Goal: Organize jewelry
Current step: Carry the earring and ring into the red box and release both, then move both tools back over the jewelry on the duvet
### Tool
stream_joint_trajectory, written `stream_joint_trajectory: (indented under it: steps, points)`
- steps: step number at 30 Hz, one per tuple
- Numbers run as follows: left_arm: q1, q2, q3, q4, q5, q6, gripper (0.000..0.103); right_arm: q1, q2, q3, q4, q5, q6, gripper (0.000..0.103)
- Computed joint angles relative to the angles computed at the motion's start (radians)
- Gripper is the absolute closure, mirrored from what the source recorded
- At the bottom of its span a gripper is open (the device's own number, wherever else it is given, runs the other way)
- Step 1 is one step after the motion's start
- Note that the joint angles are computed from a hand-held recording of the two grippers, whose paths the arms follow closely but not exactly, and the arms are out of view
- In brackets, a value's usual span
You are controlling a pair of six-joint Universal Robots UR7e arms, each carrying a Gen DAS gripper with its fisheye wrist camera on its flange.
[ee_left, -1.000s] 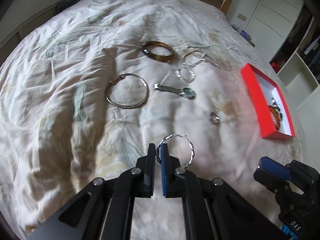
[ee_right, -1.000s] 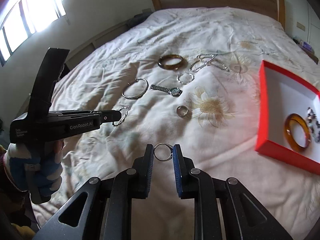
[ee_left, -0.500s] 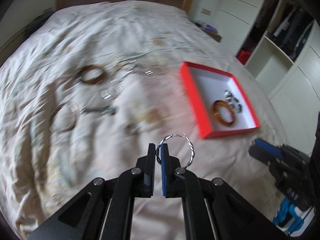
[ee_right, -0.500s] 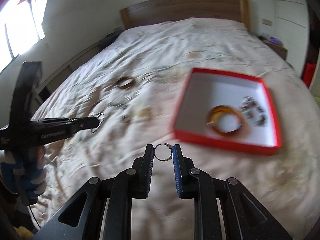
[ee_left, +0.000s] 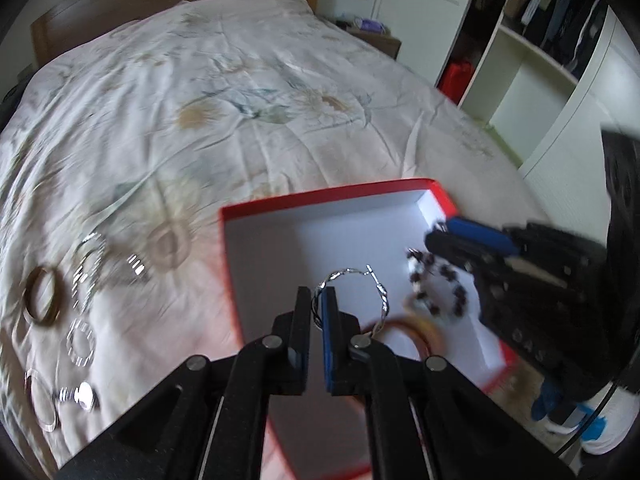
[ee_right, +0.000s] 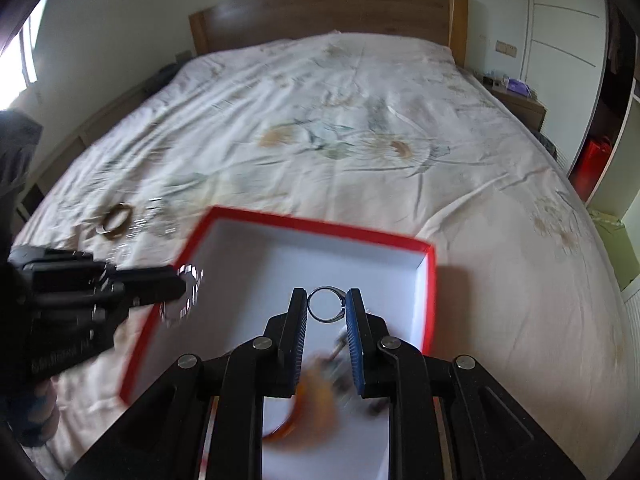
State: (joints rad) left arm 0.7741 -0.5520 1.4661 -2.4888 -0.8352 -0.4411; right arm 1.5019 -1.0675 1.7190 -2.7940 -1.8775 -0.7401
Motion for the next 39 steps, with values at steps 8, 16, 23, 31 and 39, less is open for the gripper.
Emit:
stream_joint_trajectory:
  steps: [8, 16, 23, 31, 39]
  points:
    - [0.053, 0.116, -0.145, 0.109, -0.002, 0.048, 0.098, -0.015, 0.123, -0.144, 0.109, -0.082, -0.043, 0.083]
    - [0.066, 0.115, -0.159, 0.114, -0.039, 0.032, 0.097, -0.003, 0.140, -0.157, 0.109, -0.160, -0.062, 0.076]
    - [0.046, 0.023, -0.053, 0.033, -0.074, -0.024, 0.097, 0.011, 0.023, -0.072, 0.079, -0.128, -0.054, 0.075]
    - [-0.093, -0.246, 0.226, 0.019, 0.048, -0.097, 0.097, 0.090, -0.252, 0.115, 0.088, -0.097, 0.003, 0.072]
    - [-0.288, -0.711, 0.491, 0.500, 0.247, -0.521, 0.095, 0.244, -0.517, 0.283, 0.141, -0.092, 0.057, 0.064]
